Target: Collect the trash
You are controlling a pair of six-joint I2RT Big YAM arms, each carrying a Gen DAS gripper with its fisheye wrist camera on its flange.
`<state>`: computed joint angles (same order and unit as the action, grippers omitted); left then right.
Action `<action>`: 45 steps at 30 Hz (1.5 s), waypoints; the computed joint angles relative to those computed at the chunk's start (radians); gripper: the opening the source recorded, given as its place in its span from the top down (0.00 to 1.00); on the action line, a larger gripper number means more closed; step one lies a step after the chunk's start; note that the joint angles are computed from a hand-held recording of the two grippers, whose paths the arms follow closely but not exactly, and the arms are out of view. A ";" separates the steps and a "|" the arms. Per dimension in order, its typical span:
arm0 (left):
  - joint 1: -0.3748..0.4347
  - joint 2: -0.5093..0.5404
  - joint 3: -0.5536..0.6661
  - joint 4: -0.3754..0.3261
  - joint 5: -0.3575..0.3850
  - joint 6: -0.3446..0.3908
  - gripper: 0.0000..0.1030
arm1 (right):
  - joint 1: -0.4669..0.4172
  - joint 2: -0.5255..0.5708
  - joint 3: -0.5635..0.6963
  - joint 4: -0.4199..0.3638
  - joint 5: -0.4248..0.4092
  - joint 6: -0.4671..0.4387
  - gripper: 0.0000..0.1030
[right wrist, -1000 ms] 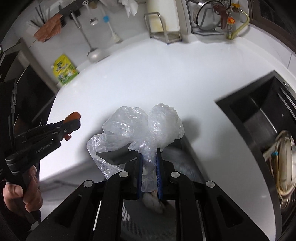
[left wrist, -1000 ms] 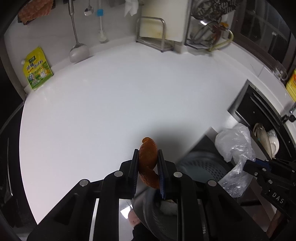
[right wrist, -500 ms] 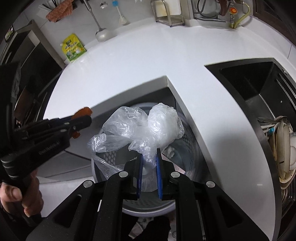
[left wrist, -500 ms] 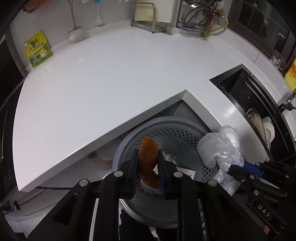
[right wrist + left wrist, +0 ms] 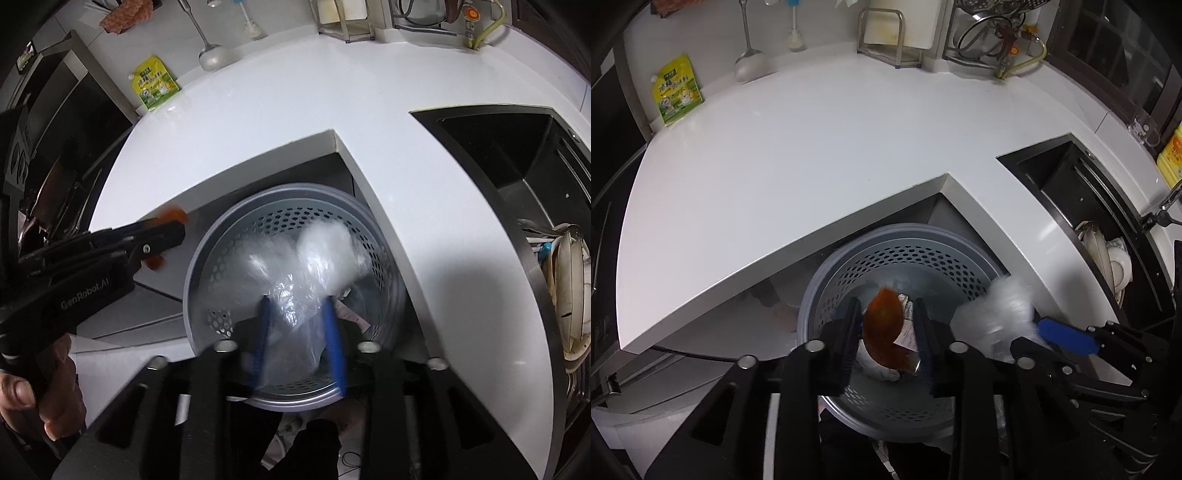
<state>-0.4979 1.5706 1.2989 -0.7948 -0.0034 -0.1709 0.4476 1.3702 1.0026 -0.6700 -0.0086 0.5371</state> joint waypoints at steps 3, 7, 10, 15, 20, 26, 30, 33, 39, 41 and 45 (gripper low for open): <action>-0.004 -0.024 -0.012 0.014 -0.020 -0.017 0.39 | -0.005 -0.021 -0.003 0.008 0.012 -0.006 0.52; -0.007 -0.044 -0.011 0.015 -0.036 -0.020 0.36 | -0.011 -0.048 -0.008 0.008 0.018 -0.002 0.50; -0.012 -0.060 -0.009 0.012 -0.050 -0.021 0.33 | -0.012 -0.074 -0.012 0.010 0.028 0.000 0.46; -0.018 -0.083 -0.008 0.016 -0.081 -0.020 0.29 | -0.011 -0.113 -0.014 0.007 0.040 -0.004 0.42; -0.024 -0.088 0.001 0.013 -0.102 -0.026 0.28 | -0.012 -0.131 -0.017 0.000 0.037 -0.009 0.42; -0.027 -0.102 0.002 0.018 -0.119 -0.032 0.22 | -0.010 -0.148 -0.018 -0.007 0.039 -0.016 0.41; -0.029 -0.107 0.005 0.020 -0.123 -0.032 0.19 | -0.010 -0.153 -0.017 -0.009 0.043 -0.020 0.40; -0.031 -0.109 0.006 0.021 -0.127 -0.035 0.16 | -0.012 -0.155 -0.016 -0.010 0.043 -0.021 0.38; -0.032 -0.118 0.007 0.025 -0.135 -0.040 0.08 | -0.012 -0.164 -0.015 -0.013 0.047 -0.021 0.36; -0.031 -0.118 0.008 0.022 -0.136 -0.041 0.07 | -0.011 -0.164 -0.015 -0.013 0.049 -0.021 0.36; -0.031 -0.120 0.009 0.020 -0.138 -0.040 0.07 | -0.011 -0.163 -0.011 -0.014 0.051 -0.023 0.36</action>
<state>-0.5285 1.4510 1.3084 -0.7747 -0.1417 -0.2104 0.4366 1.2074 0.9915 -0.6842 0.0424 0.5142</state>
